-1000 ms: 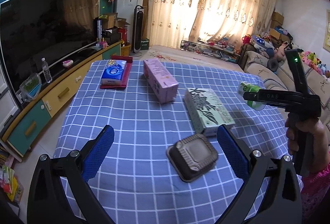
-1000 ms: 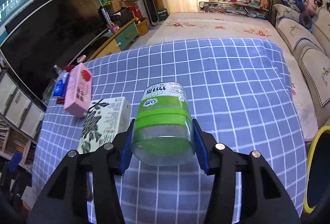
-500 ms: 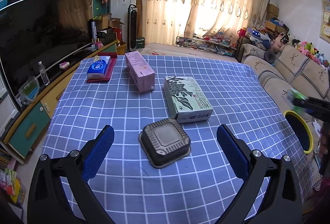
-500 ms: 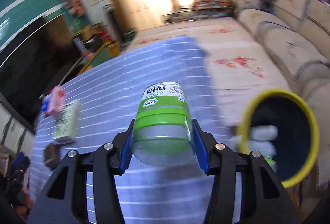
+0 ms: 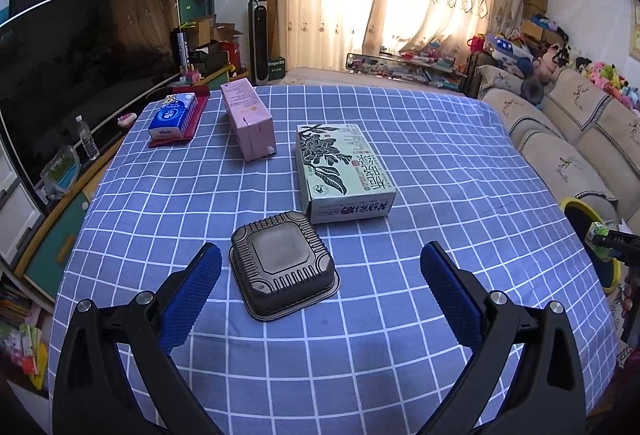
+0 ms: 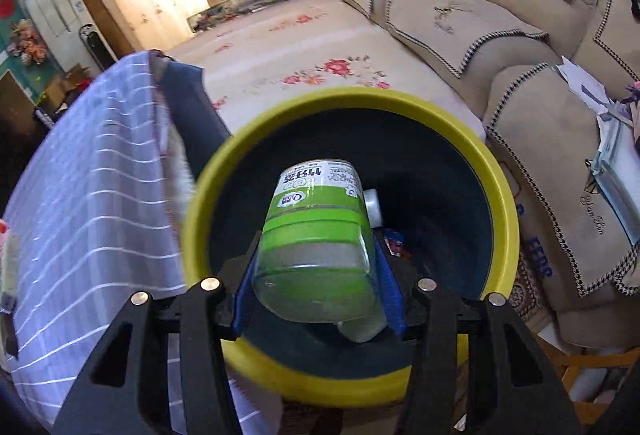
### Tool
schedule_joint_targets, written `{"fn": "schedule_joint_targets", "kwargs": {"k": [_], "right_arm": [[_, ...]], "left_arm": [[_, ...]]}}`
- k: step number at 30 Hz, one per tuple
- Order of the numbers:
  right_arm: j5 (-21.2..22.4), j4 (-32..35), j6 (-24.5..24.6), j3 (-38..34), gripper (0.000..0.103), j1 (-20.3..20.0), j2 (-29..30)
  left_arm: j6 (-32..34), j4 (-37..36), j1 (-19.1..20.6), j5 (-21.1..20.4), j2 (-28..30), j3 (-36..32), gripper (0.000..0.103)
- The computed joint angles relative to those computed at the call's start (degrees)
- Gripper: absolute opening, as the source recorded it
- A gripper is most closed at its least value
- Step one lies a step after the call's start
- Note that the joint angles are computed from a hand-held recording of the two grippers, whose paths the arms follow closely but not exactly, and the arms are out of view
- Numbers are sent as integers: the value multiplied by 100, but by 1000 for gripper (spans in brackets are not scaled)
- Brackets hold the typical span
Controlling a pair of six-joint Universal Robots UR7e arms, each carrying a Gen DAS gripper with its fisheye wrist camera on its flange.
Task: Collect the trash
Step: 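Carry the green-lidded jar with the right gripper and release it into the bin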
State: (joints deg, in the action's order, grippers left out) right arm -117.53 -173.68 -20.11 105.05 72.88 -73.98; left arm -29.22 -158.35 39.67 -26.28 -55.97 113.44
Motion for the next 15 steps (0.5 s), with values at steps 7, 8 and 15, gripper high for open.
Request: {"fn": "schedule_joint_targets", "kwargs": {"k": [7,8,15], "right_arm": [[96,-323,-81,47,57,-43,39],[108,-359,-115,70,57,-34,32],[209,-371,-168,102,58,39,14]], "left_arm": [[-397,626,140,82,98,-254,98],[-455,693,162,103,114,-291,98],[-912,1182,288,249,131,-461,98]]}}
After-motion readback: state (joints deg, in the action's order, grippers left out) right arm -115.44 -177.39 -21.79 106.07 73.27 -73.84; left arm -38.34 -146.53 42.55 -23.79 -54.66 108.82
